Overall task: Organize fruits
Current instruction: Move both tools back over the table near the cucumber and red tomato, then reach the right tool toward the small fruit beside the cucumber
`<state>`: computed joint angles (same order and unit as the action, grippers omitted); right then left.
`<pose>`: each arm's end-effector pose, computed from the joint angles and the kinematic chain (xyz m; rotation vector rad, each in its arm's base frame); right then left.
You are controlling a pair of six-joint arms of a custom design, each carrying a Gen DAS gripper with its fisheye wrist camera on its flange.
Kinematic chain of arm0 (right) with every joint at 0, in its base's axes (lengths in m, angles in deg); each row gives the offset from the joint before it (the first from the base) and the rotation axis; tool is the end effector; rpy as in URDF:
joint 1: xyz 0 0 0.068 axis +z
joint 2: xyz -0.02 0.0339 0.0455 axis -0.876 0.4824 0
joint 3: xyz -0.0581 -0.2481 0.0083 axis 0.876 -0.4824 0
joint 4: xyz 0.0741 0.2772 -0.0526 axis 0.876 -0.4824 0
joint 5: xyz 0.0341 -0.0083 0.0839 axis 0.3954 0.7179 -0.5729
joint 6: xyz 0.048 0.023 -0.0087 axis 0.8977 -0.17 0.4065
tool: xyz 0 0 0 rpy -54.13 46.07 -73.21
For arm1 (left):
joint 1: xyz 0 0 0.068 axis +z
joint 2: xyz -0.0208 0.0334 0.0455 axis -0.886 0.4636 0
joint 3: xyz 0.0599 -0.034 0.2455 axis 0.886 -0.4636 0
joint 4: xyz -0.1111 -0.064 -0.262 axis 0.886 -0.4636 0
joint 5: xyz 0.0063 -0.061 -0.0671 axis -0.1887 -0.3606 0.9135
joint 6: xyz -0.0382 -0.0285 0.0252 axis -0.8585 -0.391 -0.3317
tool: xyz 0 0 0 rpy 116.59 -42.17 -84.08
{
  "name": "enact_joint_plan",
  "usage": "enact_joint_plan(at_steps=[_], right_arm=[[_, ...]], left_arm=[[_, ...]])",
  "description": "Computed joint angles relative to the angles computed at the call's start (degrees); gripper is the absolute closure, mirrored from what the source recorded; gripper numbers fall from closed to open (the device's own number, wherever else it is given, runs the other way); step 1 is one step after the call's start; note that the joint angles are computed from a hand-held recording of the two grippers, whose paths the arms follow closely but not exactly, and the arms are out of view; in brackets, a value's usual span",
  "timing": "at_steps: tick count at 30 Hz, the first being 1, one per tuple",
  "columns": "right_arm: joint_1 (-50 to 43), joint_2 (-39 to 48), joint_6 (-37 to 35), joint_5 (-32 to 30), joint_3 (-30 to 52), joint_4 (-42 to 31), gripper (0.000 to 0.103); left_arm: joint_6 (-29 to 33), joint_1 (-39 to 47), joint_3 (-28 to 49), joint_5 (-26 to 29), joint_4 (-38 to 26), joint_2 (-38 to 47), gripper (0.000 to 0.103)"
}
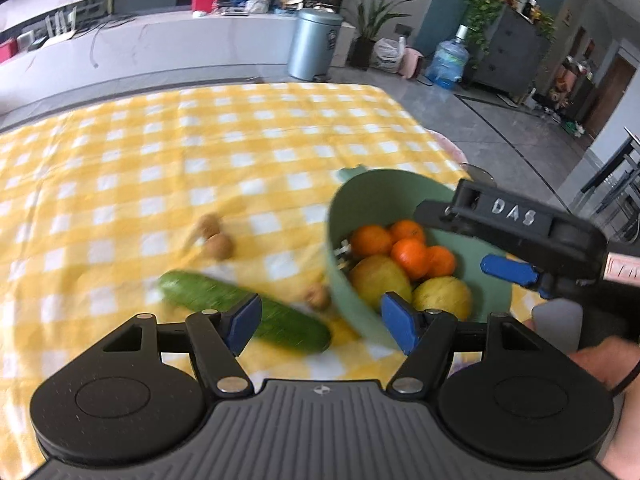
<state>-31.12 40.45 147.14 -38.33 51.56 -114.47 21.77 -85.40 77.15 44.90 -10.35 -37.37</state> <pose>0.1741 0.0853 0.2011 0.7355 2.2372 0.2940 0.2000 -0.0913 0.2317 0.3911 2.4795 -0.4357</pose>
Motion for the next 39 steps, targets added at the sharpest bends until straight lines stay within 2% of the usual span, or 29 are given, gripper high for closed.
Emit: enact_joint_plan(at_steps=[3, 6, 10, 17, 23, 29, 33, 35, 39], right_arm=[[2.0, -0.2, -0.2, -1.1, 0.4, 1.8, 0.011], [5.8, -0.1, -1.6, -1.2, 0.8, 4.4, 0.024], [9.2, 1.4, -4.1, -3.3, 1.4, 8.9, 0.037], [17.0, 8.5, -5.7, -3.7, 5.3, 11.0, 0.039], [20.7, 14.7, -4.7, -7.0, 6.5, 13.4, 0.042], [20.6, 23.6, -3.4, -12.6, 8.5, 17.0, 0.048], [22.9, 30.6, -4.3, -12.7, 12.6, 17.6, 0.048], [23.5, 34.0, -3.6, -12.9, 14.3, 18.6, 0.052], [25.1, 40.8, -3.2, -10.2, 19.2, 17.2, 0.052]], left_arm=[[1.8, 4.6, -0.7, 2.0, -3.9, -3.7, 0.022], [3.9, 9.3, -1.5, 2.5, -7.3, -7.6, 0.022], [7.4, 18.1, -2.0, 6.1, -11.3, -10.9, 0.022], [16.6, 35.0, -2.4, 12.8, -15.0, -11.1, 0.022], [23.1, 45.8, -4.1, 17.0, -12.8, -8.3, 0.022], [24.7, 50.4, -5.0, 20.1, -8.9, -0.9, 0.022], [24.6, 51.6, -4.7, 21.5, -6.9, 3.9, 0.022], [24.7, 52.4, -4.5, 22.0, -6.2, 5.8, 0.022], [24.0, 54.3, -3.8, 21.2, -4.4, 9.9, 0.022]])
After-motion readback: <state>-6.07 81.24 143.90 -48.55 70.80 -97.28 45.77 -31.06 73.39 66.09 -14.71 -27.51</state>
